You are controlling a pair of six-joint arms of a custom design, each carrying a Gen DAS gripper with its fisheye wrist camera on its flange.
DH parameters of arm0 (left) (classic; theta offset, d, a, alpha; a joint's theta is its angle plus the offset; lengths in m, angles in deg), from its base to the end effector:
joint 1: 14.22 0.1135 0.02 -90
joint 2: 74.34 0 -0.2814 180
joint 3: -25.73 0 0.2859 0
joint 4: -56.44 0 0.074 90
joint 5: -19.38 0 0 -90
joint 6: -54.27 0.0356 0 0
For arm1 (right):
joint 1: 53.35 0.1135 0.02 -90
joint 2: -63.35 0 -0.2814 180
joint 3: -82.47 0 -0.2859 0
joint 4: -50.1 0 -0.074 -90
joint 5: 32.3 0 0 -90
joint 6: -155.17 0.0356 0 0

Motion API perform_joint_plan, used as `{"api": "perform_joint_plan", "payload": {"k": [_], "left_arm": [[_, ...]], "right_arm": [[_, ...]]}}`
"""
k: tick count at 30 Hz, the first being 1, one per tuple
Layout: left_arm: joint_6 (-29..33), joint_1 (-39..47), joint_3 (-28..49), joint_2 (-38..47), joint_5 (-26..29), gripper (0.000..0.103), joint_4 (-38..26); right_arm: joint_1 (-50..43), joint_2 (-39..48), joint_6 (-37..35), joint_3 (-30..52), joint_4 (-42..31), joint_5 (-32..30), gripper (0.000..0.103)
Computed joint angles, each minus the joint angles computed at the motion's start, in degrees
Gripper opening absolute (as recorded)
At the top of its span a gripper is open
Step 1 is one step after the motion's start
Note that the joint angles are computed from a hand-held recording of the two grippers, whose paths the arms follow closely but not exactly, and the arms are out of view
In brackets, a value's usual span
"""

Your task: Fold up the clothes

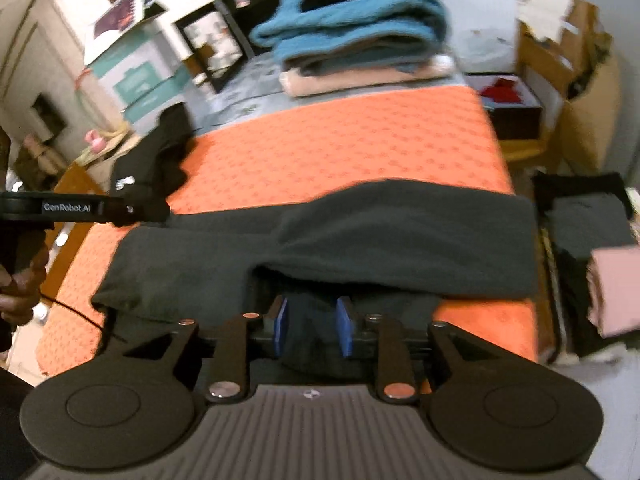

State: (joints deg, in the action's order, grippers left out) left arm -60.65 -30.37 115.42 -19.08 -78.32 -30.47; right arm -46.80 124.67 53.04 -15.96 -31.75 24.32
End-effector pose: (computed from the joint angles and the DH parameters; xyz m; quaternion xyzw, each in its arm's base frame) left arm 0.1569 -0.0405 0.4197 -0.0938 0.9403 -0.0530 0.3228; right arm 0.1990 0.0426 0.3681 -0.2202 0.9049 0.2667 0.2482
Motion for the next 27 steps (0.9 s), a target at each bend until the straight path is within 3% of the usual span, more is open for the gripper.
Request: {"api": "perform_joint_plan", "payload": {"k": [15, 27], "left_arm": [[13.33, -16.32, 9.03, 22.70, 5.12, 0.046, 8.27], [20.04, -23.68, 16.73, 37.08, 3.25, 0.046, 12.33]], "right_arm": [[-21.17, -2.17, -10.31, -5.95, -3.99, 0.46, 0.030], [-30.75, -1.34, -11.17, -9.29, -1.30, 2.55, 0.030]]}}
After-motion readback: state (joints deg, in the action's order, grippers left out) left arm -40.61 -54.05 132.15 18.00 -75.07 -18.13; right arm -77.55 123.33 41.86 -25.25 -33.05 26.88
